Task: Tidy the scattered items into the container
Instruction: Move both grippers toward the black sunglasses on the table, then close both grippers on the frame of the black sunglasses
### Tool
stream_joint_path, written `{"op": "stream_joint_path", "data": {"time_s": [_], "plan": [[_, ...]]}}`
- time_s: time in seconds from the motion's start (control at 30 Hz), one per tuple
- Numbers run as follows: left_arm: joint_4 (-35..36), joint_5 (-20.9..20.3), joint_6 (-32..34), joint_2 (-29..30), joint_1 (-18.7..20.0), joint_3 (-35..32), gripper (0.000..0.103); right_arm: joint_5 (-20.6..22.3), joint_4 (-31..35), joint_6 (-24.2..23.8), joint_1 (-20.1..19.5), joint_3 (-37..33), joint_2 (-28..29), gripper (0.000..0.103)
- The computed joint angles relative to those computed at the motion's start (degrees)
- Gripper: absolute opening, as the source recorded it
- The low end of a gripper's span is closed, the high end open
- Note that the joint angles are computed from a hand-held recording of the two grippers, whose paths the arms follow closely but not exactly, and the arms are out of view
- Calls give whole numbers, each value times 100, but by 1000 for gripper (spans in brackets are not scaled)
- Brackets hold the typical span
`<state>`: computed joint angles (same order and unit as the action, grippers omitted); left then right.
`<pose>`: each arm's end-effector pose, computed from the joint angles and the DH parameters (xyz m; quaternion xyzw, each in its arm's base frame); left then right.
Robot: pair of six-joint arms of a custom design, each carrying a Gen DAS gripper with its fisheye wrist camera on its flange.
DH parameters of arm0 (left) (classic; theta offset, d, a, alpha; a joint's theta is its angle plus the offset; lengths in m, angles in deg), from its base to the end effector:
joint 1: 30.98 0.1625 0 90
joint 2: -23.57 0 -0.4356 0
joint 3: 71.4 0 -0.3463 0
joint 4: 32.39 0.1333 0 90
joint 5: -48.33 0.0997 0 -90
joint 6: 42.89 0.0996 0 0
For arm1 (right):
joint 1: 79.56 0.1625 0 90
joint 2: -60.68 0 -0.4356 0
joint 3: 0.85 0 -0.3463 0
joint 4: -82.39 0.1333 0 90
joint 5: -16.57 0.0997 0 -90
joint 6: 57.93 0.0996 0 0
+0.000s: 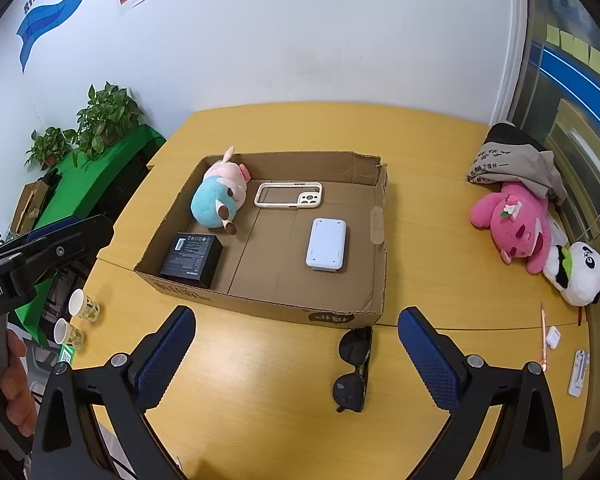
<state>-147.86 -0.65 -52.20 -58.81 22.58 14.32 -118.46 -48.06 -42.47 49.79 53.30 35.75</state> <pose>-0.1515 -0.5397 0.5420 0.1502 0.9093 -0.2993 0.2469 0.5614 -0.5856 0.1274 0.1536 -0.9072 0.2556 0.2967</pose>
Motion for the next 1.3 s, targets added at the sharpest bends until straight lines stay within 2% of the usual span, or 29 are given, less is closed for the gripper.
{"op": "stream_joint_path", "data": {"time_s": [0.27, 0.43, 0.53, 0.6, 0.7, 0.77, 0.87, 0.97, 1.2, 1.23, 1.3], "plan": [[-84, -83, 35, 31, -12, -84, 83, 5, 107, -141, 34, -202, 97, 103], [333, -376, -174, -74, 175, 75, 83, 214, -244, -31, -142, 520, -195, 103], [770, -778, -284, -11, 448, 97, 83, 300, -284, 385, -390, 1364, -534, 103], [950, -924, -337, 54, 599, 173, 83, 236, -136, 931, -625, 2002, -764, 103], [1193, -1252, -337, 267, 842, 185, 83, 518, -118, 1629, -992, 2820, -1060, 103], [1264, -1431, -268, 408, 945, 181, 83, 688, -333, 1742, -1140, 3165, -1138, 102], [1379, -1618, -177, 635, 1041, 106, 83, 1073, -1012, 1553, -1289, 3438, -1105, 102], [1377, -1656, -74, 769, 1080, 76, 83, 1284, -1510, 1311, -1377, 3431, -925, 102], [1292, -1897, -57, 895, 1320, 263, 83, 1354, -1761, 901, -1621, 3127, -442, 99], [1278, -1985, -68, 926, 1388, 283, 83, 1354, -1734, 856, -1661, 3084, -393, 95], [1252, -2096, -62, 996, 1491, 295, 83, 1351, -1636, 862, -1739, 2989, -296, 80]]}}
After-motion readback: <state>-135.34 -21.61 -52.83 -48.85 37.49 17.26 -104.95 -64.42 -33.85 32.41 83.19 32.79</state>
